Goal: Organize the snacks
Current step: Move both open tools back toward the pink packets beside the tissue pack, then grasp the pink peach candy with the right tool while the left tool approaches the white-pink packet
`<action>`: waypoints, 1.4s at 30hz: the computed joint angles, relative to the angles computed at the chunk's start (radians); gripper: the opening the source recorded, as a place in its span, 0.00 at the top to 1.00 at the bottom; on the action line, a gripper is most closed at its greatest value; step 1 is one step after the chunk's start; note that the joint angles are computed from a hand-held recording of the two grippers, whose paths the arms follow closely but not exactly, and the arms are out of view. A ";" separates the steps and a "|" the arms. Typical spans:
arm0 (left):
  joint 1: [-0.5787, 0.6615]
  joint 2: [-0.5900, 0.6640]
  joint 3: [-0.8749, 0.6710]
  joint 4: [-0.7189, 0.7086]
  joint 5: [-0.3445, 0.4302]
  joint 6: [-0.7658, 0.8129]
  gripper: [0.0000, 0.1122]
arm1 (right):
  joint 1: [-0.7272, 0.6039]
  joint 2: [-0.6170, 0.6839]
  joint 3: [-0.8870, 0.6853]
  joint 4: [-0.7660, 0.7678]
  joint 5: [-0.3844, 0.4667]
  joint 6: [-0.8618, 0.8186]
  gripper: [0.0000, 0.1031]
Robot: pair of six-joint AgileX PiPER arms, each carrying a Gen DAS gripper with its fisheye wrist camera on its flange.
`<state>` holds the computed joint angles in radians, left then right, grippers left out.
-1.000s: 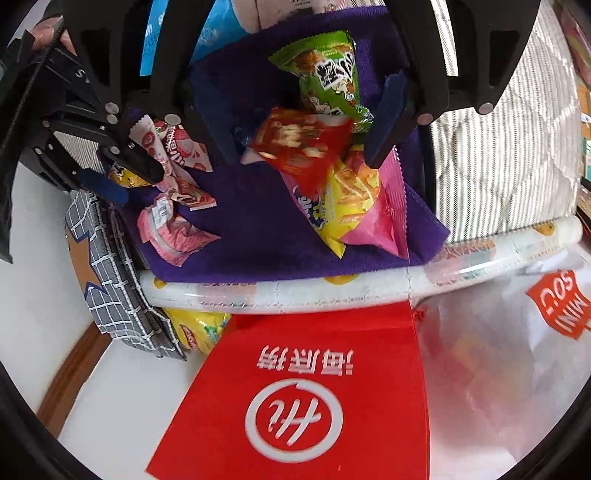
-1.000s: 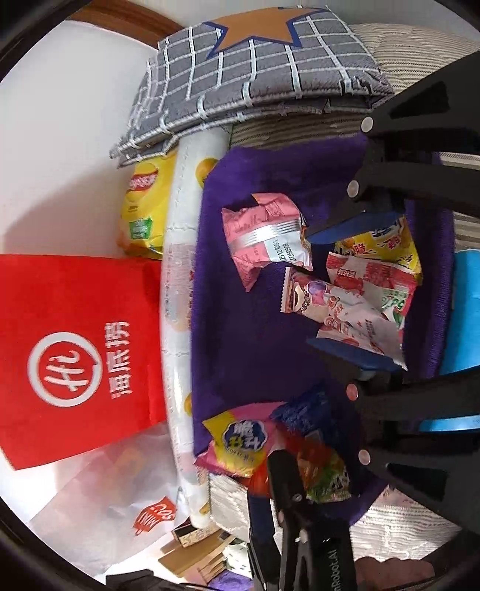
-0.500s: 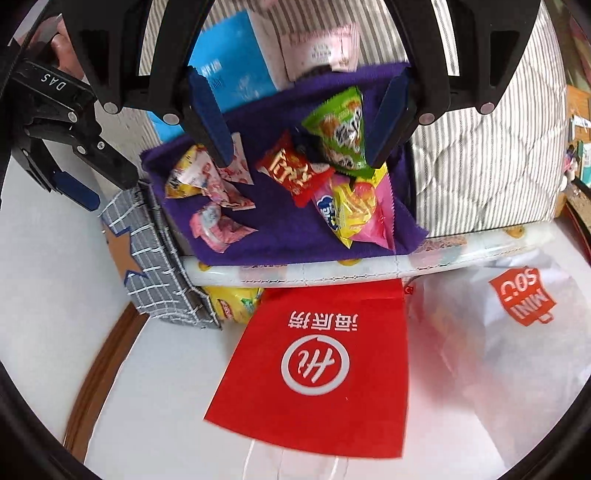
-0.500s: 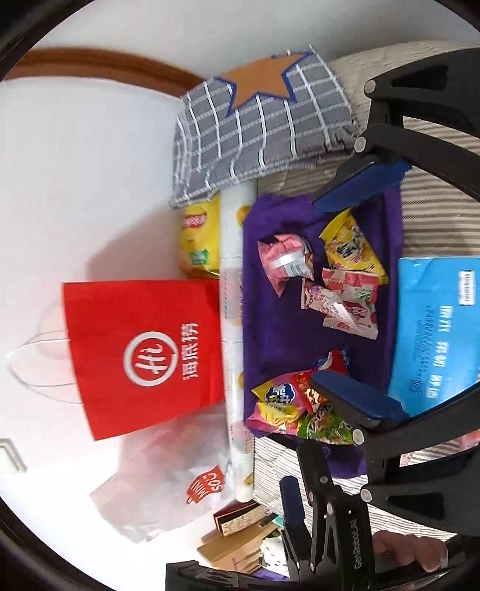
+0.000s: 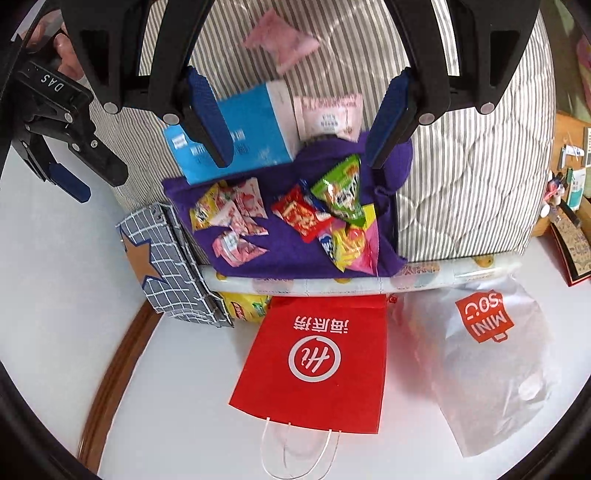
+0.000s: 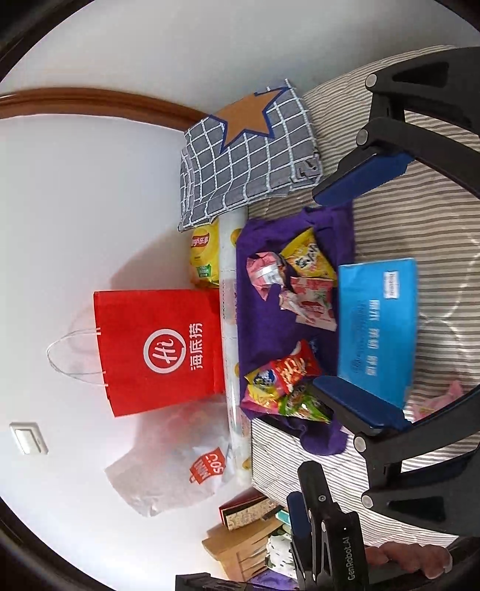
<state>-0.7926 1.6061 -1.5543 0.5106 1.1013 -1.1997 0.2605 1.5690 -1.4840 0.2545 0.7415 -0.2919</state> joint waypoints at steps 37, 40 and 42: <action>-0.026 -0.275 0.570 -0.001 -0.100 -0.293 0.36 | 0.300 0.030 0.472 0.103 -0.189 -0.183 0.43; -0.013 -0.248 0.571 -0.011 -0.134 -0.282 0.36 | 0.301 0.011 0.495 0.114 -0.208 -0.217 0.50; -0.006 -0.223 0.562 -0.018 -0.150 -0.269 0.36 | 0.286 -0.007 0.507 0.138 -0.200 -0.245 0.51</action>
